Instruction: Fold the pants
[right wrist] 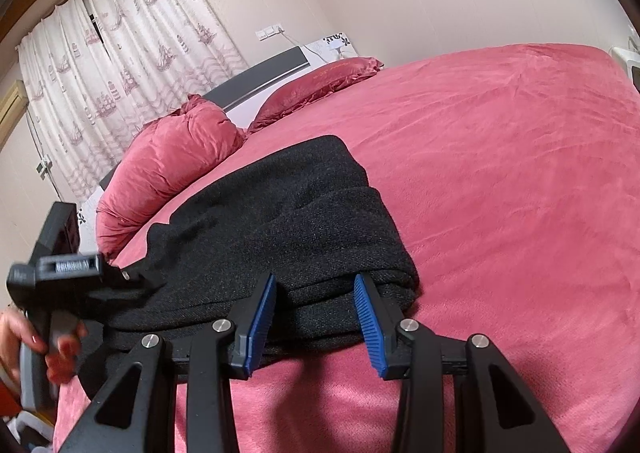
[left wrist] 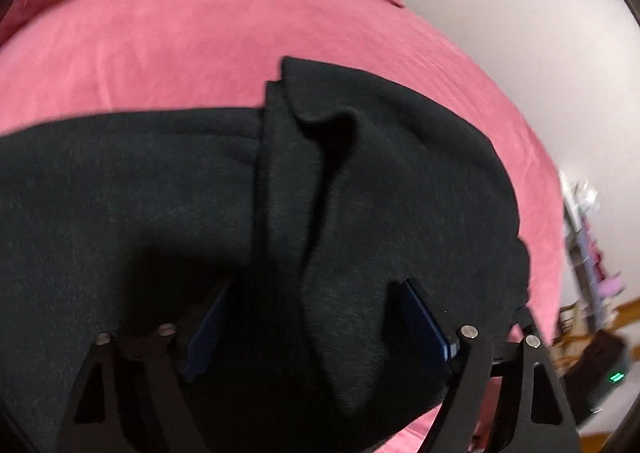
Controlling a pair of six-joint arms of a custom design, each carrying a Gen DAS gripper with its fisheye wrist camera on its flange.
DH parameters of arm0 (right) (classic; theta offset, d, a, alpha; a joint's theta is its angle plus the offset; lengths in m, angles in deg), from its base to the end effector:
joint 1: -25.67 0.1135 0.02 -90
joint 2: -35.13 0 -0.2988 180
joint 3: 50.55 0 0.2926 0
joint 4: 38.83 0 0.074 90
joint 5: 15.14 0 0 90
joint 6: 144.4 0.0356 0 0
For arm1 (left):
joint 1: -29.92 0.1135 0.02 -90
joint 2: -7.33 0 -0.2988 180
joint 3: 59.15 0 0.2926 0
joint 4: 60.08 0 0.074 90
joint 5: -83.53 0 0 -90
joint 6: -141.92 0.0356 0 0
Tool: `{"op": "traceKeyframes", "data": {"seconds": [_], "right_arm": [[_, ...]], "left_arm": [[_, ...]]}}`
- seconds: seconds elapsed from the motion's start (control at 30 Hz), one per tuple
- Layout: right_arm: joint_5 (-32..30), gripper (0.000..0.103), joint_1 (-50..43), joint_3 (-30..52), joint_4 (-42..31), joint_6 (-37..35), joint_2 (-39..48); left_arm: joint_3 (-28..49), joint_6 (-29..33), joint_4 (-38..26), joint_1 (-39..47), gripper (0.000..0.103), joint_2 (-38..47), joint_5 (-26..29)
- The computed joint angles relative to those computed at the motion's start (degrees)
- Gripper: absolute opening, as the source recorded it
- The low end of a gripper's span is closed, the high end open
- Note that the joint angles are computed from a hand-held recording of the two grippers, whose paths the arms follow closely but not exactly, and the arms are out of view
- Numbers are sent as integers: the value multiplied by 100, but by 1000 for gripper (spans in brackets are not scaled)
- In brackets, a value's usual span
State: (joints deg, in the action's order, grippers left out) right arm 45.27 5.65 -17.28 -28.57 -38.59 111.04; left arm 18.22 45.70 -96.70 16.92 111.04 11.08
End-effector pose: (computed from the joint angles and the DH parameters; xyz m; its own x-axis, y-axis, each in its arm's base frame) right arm 0.2420 -0.0695 0.1489 -0.5098 0.4379 -0.7405 0.0465 0.8735 0.4845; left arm 0.3894 -0.1009 0.1778 -0.9005 0.1019 -0.4228 0.2520 0.9146 -0.3163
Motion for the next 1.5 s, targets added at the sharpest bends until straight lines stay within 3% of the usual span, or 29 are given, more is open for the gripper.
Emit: {"op": "traceKeyframes", "data": {"seconds": [0.03,0.1,0.13,0.17,0.27,0.37,0.47,0.6,0.7,0.73,0.77,0.83,0.93,1.0,1.03,1.07,1.13,1.23,1.3,1.4,1.5], "right_arm": [[-56,41,-33,-8,37,16,15],[-229,41,-132,-31,147,83,72],[-348,41,-201,-48,224,143,106],[-404,41,-238,-63,270,178,119],[-504,41,-356,-144,363,315,46],[-522,43,-520,-262,267,439,-255],[-583,46,-795,-424,168,554,-617],[-780,52,-1004,-431,128,678,-518],[-707,52,-873,-244,-197,604,-282],[-731,52,-860,-243,-232,593,-282],[-778,52,-866,-242,-234,583,-270],[-896,53,-917,-245,-156,623,-222],[-1133,55,-985,-156,-79,772,-46],[-1149,56,-962,-44,-29,935,56],[-1200,59,-967,20,35,1059,163],[-1292,60,-981,121,41,1139,316],[-1521,60,-995,444,-10,1358,807],[-1918,56,-971,887,-301,1480,1336],[-2035,56,-921,859,-193,1470,1266],[-2060,56,-924,861,-281,1296,1258],[-1929,57,-919,1067,-653,1182,1409]], "left_arm": [[4,-36,-56,-60,83,0,-65],[-10,-204,-125,-38,58,-56,193],[39,-258,-179,-87,40,-25,253],[61,-262,-230,-114,31,-48,276],[61,-67,-423,74,20,-356,810],[-196,-108,-276,264,18,-1052,1389],[-431,41,-222,462,18,-1511,1472],[-809,347,-54,272,20,-1096,498],[-1397,-262,870,510,30,-1082,968],[-1526,-477,1120,560,39,-1153,1093],[-1481,-524,1135,573,50,-1100,1095],[-1344,-535,989,530,61,-983,1152],[-1156,-850,1029,362,71,-863,1117],[-933,-1143,1194,204,65,-473,1051],[-837,-1213,1212,188,38,-352,990],[-800,-1224,1163,148,22,-305,884],[-733,-1152,1060,234,16,-375,1018],[-863,-884,1257,273,14,-894,1140],[-935,-592,1152,190,14,-1195,909],[-894,-122,836,81,16,-936,279],[-1256,-232,1269,29,36,-892,81]]}}
